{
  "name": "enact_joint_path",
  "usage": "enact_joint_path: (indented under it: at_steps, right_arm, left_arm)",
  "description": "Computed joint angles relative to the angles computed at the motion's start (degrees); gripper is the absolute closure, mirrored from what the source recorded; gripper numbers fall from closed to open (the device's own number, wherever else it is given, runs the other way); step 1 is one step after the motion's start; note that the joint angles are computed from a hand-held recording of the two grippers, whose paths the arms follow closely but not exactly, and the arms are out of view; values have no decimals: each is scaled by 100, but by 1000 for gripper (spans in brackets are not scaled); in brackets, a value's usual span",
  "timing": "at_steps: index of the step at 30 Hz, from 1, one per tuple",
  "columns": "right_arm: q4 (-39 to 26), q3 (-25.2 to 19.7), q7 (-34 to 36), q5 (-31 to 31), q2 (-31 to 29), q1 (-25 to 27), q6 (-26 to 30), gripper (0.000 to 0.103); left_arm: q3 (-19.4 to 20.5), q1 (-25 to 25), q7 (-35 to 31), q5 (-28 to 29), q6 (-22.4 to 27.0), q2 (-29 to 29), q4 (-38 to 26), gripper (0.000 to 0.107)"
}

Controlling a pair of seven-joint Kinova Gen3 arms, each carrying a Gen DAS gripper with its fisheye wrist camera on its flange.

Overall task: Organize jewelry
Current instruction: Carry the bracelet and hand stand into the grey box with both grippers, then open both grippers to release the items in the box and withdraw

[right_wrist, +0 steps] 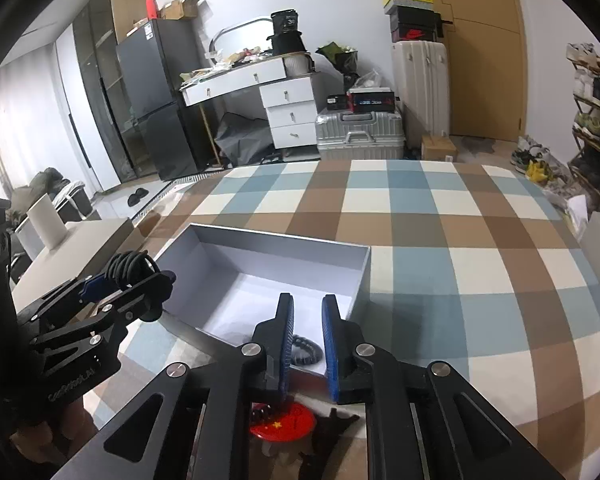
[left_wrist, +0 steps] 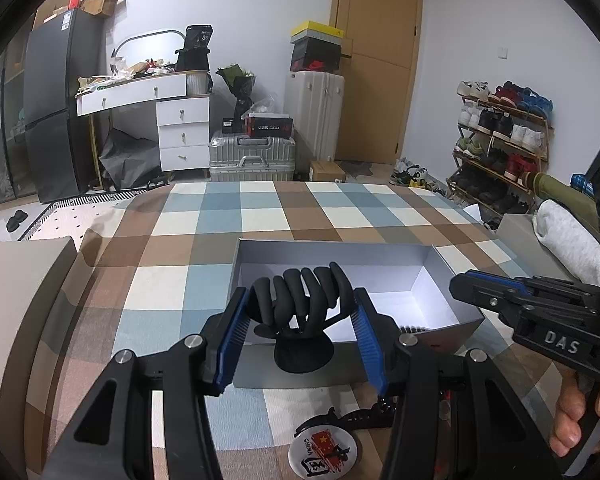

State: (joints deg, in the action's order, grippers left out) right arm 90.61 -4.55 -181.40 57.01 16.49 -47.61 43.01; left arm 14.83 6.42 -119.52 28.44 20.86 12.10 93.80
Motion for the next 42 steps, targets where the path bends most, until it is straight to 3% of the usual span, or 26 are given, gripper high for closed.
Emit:
enact_joint_path:
  at_steps: [2, 6, 7, 13, 17, 21, 26, 28, 33, 38, 42]
  right_arm:
    - [91, 10, -114, 67, -60, -22, -34, 86]
    - [329, -44, -436, 309, -200, -57, -66, 63]
    - [399, -79, -479, 354, -240, -51, -73, 62]
    - [592, -256, -593, 343, -348, 17, 65, 57]
    - [797, -353, -763, 364, -470, 58, 73, 56]
    - [1021, -451, -1002, 427, -601, 106, 94, 45]
    - [1121, -579, -955, 347, -677, 216, 124, 45]
    - [1166, -605, -945, 323, -712, 247, 74, 45]
    - [1128, -666, -589, 52, -734, 332, 6, 41]
    - [1098, -645, -473, -43, -703, 307, -33, 26]
    - [1087, -630, -326, -122, -684, 310, -189, 10]
  left_arm:
    - [-54, 70, 87, -89, -6, 24, -26, 62]
    - [-194, 275, 391, -461, 98, 122, -171, 62]
    - [-280, 384, 552, -648, 173, 164, -242, 62]
    - [-406, 632, 1034, -1314, 347, 218, -336, 62]
    - [-252, 436, 942, -1153, 492, 205, -356, 62]
    - [-317, 517, 1040, -1243, 460, 159, -311, 62]
    - [-322, 484, 1128, -1220, 497, 64, -271, 61]
    - [-333, 458, 1150, -1209, 572, -14, -237, 57]
    - [-346, 384, 927, -1030, 539, -298, 16, 24]
    - [-616, 643, 1612, -1606, 850, -422, -4, 22]
    - [-672, 753, 2044, -1945, 1043, -453, 18, 10]
